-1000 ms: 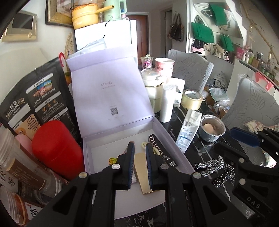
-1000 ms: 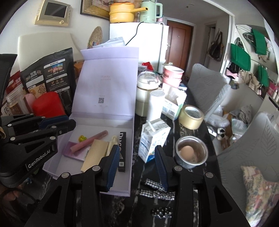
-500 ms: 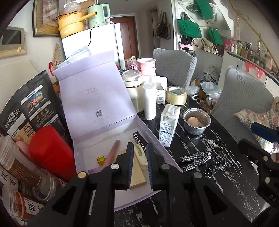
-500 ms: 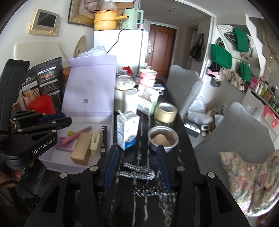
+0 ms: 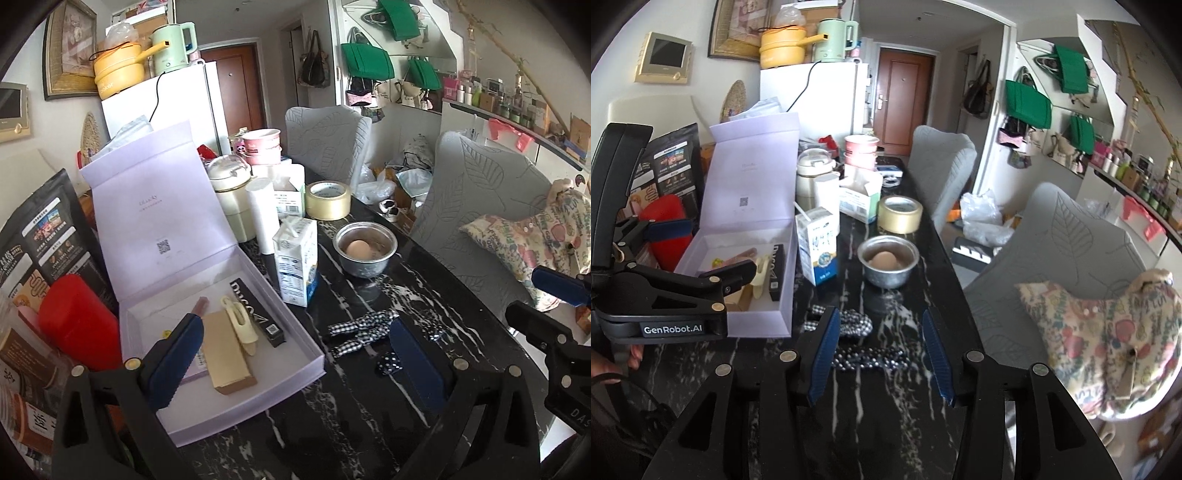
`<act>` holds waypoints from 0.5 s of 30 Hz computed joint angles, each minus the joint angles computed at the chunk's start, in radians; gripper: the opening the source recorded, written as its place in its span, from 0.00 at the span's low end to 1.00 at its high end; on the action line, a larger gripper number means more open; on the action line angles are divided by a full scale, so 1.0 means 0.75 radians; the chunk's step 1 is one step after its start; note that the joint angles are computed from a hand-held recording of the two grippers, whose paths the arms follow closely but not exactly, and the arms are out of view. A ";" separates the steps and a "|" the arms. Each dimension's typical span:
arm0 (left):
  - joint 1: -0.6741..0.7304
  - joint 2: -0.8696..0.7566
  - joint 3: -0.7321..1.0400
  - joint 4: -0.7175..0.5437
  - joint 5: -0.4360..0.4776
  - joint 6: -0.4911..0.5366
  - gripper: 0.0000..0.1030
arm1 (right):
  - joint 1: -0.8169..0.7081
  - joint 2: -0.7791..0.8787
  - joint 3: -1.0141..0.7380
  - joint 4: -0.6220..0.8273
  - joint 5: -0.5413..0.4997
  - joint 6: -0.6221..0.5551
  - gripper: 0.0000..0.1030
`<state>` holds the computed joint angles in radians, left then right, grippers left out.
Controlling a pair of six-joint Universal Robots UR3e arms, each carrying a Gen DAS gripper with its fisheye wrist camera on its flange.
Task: Organize rigid objects
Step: 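Open both tools and withdraw them from the white box toward the scrunchies, then grasp the gingham scrunchie with the left tool while the right tool grasps the polka-dot scrunchie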
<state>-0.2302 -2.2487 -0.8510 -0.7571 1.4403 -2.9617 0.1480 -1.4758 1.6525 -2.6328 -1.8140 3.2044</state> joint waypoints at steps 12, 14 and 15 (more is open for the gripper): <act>-0.025 0.069 -0.162 0.054 -0.022 -0.038 1.00 | -0.134 -0.173 0.297 -0.111 0.141 -0.009 0.54; -0.016 0.080 -0.202 0.100 -0.059 -0.060 1.00 | -0.160 -0.188 0.340 -0.131 0.180 -0.012 0.56; -0.017 0.075 -0.201 0.102 -0.070 -0.055 1.00 | -0.172 -0.193 0.360 -0.140 0.199 -0.016 0.56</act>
